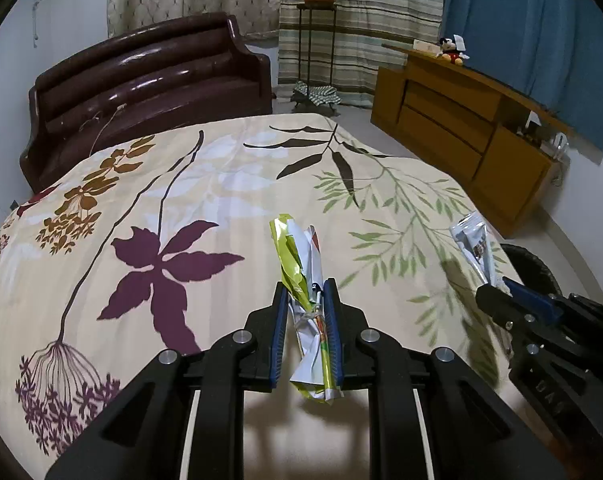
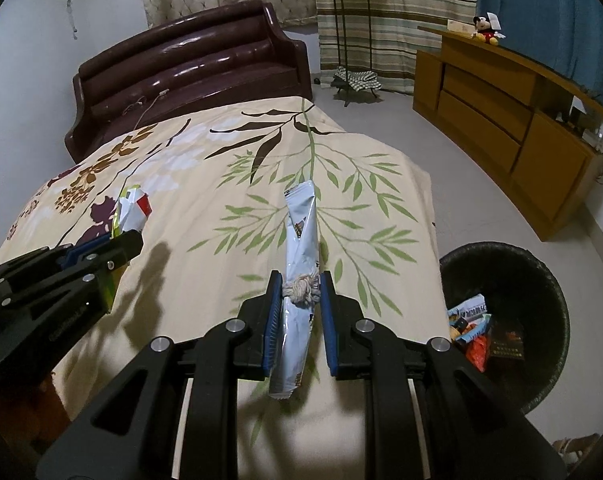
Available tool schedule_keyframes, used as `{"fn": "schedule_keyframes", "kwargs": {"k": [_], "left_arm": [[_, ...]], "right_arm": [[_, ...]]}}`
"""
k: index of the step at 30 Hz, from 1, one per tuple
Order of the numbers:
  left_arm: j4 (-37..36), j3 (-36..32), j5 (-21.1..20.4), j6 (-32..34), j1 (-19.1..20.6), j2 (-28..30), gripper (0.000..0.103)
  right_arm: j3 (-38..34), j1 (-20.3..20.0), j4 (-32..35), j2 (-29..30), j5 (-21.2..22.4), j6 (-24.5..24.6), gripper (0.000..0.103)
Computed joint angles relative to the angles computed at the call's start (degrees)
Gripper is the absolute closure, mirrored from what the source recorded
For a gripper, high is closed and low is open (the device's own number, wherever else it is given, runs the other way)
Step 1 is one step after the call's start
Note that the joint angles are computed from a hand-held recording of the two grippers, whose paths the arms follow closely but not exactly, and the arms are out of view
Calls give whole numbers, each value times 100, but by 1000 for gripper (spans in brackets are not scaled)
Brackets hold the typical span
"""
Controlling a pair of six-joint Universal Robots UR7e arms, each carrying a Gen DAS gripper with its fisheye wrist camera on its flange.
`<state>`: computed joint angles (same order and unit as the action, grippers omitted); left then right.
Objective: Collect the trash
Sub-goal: 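Carry the white tube and green wrapper over the bin and open both grippers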
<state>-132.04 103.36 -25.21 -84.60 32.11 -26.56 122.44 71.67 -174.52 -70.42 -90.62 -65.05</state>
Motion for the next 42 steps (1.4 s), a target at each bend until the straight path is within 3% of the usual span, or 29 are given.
{"fn": "schedule_keyframes", "kwargs": {"k": [10, 16, 28, 42], "left_arm": [[419, -150, 5, -432, -308, 172, 84], [255, -389, 29, -148, -445, 423, 84], [-1059, -1146, 249, 1618, -426, 1098, 84], [-2569, -2386, 233, 3840, -215, 1999, 84]], "right_arm": [[294, -276, 152, -544, 263, -280, 84], [325, -481, 227, -820, 449, -367, 84], [-33, -857, 109, -1009, 741, -184, 84], [-666, -1052, -415, -682, 717, 298, 84]]}}
